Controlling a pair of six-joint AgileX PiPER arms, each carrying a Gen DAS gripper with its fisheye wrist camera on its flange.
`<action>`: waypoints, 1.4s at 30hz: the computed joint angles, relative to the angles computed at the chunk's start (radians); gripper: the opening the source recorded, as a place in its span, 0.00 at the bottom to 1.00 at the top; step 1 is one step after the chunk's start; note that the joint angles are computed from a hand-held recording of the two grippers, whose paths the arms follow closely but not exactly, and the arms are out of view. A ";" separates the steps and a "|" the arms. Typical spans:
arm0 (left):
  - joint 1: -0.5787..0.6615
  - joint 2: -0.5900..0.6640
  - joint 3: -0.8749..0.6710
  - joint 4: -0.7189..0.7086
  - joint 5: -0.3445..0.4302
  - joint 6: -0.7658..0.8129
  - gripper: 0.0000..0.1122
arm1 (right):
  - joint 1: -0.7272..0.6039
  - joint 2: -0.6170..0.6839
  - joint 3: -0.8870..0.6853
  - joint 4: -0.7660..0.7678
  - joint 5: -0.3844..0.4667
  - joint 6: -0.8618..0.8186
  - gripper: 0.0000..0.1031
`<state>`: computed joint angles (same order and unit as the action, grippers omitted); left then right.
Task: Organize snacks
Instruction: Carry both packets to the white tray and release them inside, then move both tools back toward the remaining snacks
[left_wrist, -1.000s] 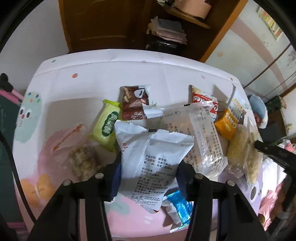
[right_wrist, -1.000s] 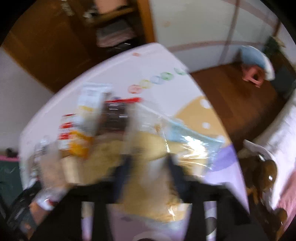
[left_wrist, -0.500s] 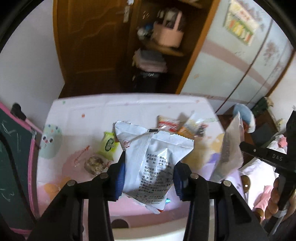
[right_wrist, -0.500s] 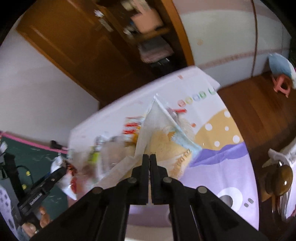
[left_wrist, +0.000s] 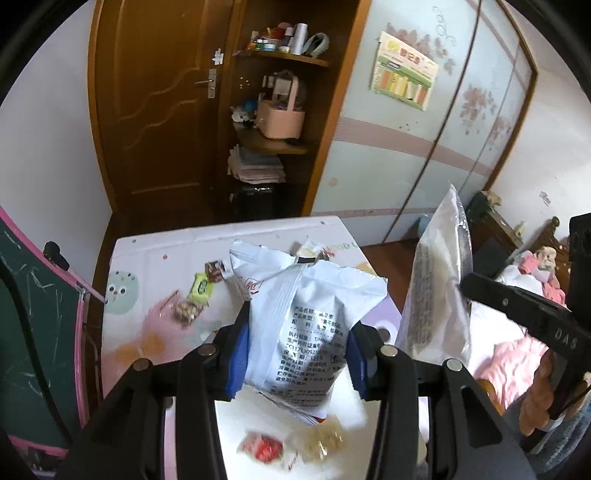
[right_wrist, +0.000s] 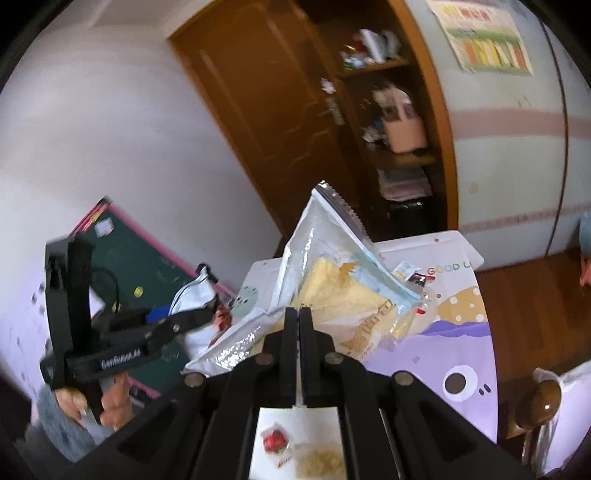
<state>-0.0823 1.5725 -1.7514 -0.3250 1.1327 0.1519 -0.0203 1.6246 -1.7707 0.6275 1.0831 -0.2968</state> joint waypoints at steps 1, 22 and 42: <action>0.006 -0.037 0.039 -0.011 0.005 0.004 0.39 | 0.011 -0.040 0.049 -0.003 -0.009 -0.015 0.01; -0.147 -0.495 0.854 0.278 -0.379 -0.229 0.79 | 0.246 -0.296 0.614 -0.386 -0.284 0.203 0.57; -0.136 -0.418 0.888 0.244 -0.397 -0.227 0.79 | 0.254 -0.220 0.629 -0.355 -0.231 0.207 0.57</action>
<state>-0.2187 1.1547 -0.8638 -0.0813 0.7359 -0.0747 0.2335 1.4042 -1.1418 0.2720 0.8522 -0.0900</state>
